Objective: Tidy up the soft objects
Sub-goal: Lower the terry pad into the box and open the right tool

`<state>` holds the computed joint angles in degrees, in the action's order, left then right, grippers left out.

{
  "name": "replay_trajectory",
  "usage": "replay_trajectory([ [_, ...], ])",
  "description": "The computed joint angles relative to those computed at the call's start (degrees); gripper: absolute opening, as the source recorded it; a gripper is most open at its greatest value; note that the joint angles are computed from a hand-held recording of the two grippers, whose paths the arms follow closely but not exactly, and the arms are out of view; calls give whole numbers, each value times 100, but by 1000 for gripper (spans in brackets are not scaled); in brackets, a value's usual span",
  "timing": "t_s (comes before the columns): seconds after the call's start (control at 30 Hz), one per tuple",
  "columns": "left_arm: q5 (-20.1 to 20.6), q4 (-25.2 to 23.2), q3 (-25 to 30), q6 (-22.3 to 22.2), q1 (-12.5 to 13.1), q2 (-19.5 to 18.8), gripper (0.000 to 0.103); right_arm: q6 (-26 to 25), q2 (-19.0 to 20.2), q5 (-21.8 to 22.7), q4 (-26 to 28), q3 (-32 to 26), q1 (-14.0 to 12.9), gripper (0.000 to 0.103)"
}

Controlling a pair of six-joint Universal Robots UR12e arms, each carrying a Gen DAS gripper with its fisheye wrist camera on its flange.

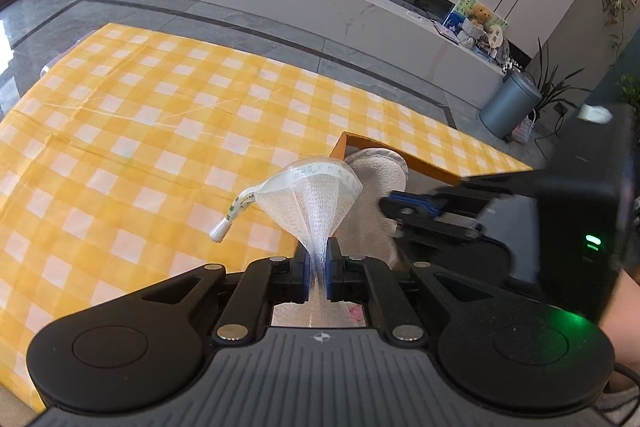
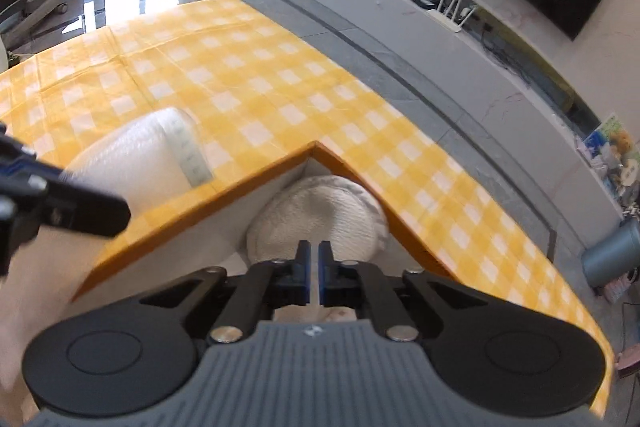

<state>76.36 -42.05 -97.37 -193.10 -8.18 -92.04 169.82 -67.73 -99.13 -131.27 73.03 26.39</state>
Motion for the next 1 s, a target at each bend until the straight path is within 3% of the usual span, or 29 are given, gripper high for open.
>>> replay_trajectory([
  [0.1,124,43,3,72,-43,-14,7,-56,207,-303,333,-200,65,1],
  [0.17,120,91,-8,116,-45,-18,7,238,376,-524,745,-385,89,1],
  [0.27,-36,123,-36,92,-3,-12,7,838,480,9,1189,-537,-12,1],
  [0.33,-129,156,-50,120,17,-15,6,923,540,296,1434,-600,-51,1],
  [0.4,-109,117,-37,175,8,-23,6,894,533,353,1254,-521,-48,6],
  [0.57,-119,80,-25,206,-2,-31,4,1068,416,697,1092,-374,-111,6],
  [0.93,-811,271,-80,109,96,8,4,864,-387,505,-173,480,-203,7],
  [1.0,-899,403,-78,131,66,-5,4,726,-554,380,-407,678,-211,14],
])
